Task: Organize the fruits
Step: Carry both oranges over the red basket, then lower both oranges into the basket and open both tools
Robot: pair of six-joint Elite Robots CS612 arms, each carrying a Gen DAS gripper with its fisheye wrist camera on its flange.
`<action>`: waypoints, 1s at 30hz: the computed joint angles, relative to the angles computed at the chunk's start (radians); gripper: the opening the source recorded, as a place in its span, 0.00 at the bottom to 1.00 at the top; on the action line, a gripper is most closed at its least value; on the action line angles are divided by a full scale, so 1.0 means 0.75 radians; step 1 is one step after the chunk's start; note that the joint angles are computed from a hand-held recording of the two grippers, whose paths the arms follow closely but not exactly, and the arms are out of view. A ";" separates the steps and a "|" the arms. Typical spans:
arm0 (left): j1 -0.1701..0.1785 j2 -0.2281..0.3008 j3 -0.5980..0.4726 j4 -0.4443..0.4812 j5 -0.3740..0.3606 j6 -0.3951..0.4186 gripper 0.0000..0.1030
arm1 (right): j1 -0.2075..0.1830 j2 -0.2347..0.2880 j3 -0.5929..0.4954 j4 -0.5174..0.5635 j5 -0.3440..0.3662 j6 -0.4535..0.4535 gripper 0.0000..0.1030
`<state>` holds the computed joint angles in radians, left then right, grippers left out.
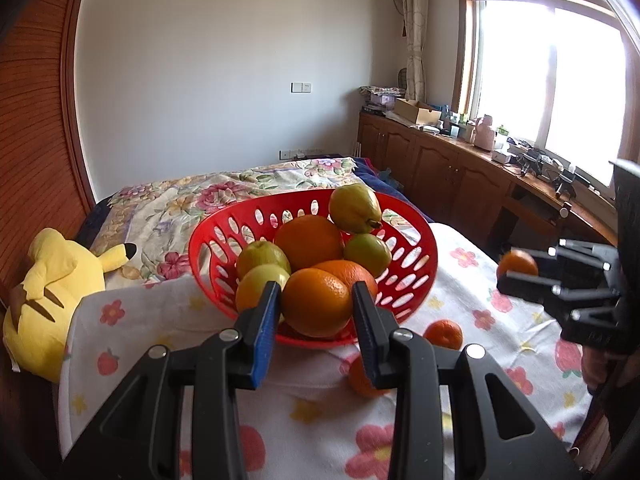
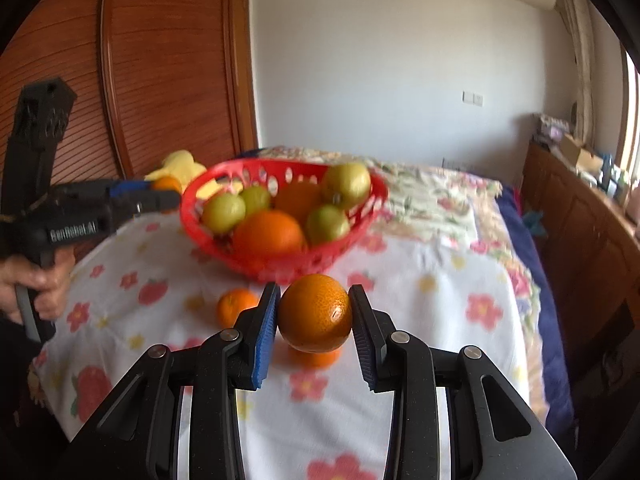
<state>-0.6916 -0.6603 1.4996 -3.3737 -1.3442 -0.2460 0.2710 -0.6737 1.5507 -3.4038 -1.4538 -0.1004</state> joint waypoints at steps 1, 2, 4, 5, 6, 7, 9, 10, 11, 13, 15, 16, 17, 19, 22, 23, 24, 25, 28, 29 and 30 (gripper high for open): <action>0.003 0.006 -0.011 0.008 -0.003 0.002 0.33 | 0.000 0.003 -0.017 0.004 -0.002 -0.009 0.34; 0.006 0.014 -0.028 0.018 -0.008 0.003 0.33 | 0.002 0.009 -0.037 0.001 -0.011 -0.023 0.34; 0.009 0.026 -0.047 0.032 -0.014 0.007 0.33 | 0.003 0.017 -0.062 0.003 -0.001 -0.036 0.34; 0.011 0.032 -0.058 0.040 -0.018 0.007 0.33 | 0.001 0.023 -0.082 0.010 0.013 -0.043 0.34; 0.011 0.037 -0.066 0.048 -0.019 0.006 0.33 | 0.003 0.028 -0.094 0.013 0.015 -0.046 0.34; 0.012 0.045 -0.079 0.056 -0.021 0.007 0.33 | 0.003 0.036 -0.113 0.021 0.020 -0.052 0.34; 0.014 0.056 -0.096 0.066 -0.022 0.007 0.33 | 0.004 0.050 -0.144 0.041 0.034 -0.060 0.34; 0.014 0.061 -0.101 0.070 -0.021 0.007 0.33 | 0.004 0.057 -0.161 0.053 0.040 -0.065 0.34; 0.015 0.067 -0.110 0.076 -0.020 0.006 0.33 | 0.005 0.066 -0.179 0.066 0.044 -0.069 0.34; 0.018 0.077 -0.125 0.092 -0.022 0.004 0.33 | 0.004 0.080 -0.207 0.089 0.057 -0.076 0.34; 0.021 0.085 -0.133 0.102 -0.029 -0.001 0.33 | 0.004 0.098 -0.239 0.114 0.062 -0.084 0.34; 0.024 0.089 -0.137 0.104 -0.037 -0.005 0.33 | 0.004 0.106 -0.253 0.125 0.063 -0.087 0.34; 0.025 0.091 -0.140 0.106 -0.042 -0.006 0.33 | 0.004 0.114 -0.268 0.139 0.067 -0.088 0.34; 0.027 0.092 -0.140 0.103 -0.047 -0.007 0.33 | 0.004 0.129 -0.295 0.165 0.072 -0.087 0.34; 0.029 0.095 -0.143 0.101 -0.056 -0.009 0.33 | 0.005 0.147 -0.327 0.193 0.073 -0.086 0.34; 0.030 0.096 -0.144 0.101 -0.058 -0.011 0.33 | 0.005 0.152 -0.335 0.200 0.073 -0.085 0.34; 0.031 0.097 -0.145 0.100 -0.062 -0.012 0.33 | 0.005 0.156 -0.342 0.207 0.075 -0.083 0.34; 0.032 0.098 -0.145 0.100 -0.066 -0.014 0.33 | 0.006 0.159 -0.346 0.211 0.074 -0.081 0.34; 0.034 0.100 -0.147 0.101 -0.068 -0.015 0.33 | 0.007 0.163 -0.353 0.216 0.075 -0.079 0.34; 0.034 0.100 -0.148 0.103 -0.069 -0.015 0.33 | 0.007 0.163 -0.353 0.216 0.076 -0.081 0.34; 0.035 0.100 -0.149 0.107 -0.072 -0.016 0.33 | 0.007 0.165 -0.356 0.217 0.076 -0.083 0.34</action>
<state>-0.6657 -0.5850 1.3878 -3.2936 -1.3981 -0.2580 0.2766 -0.5500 1.2838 -3.2412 -1.3970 -0.1624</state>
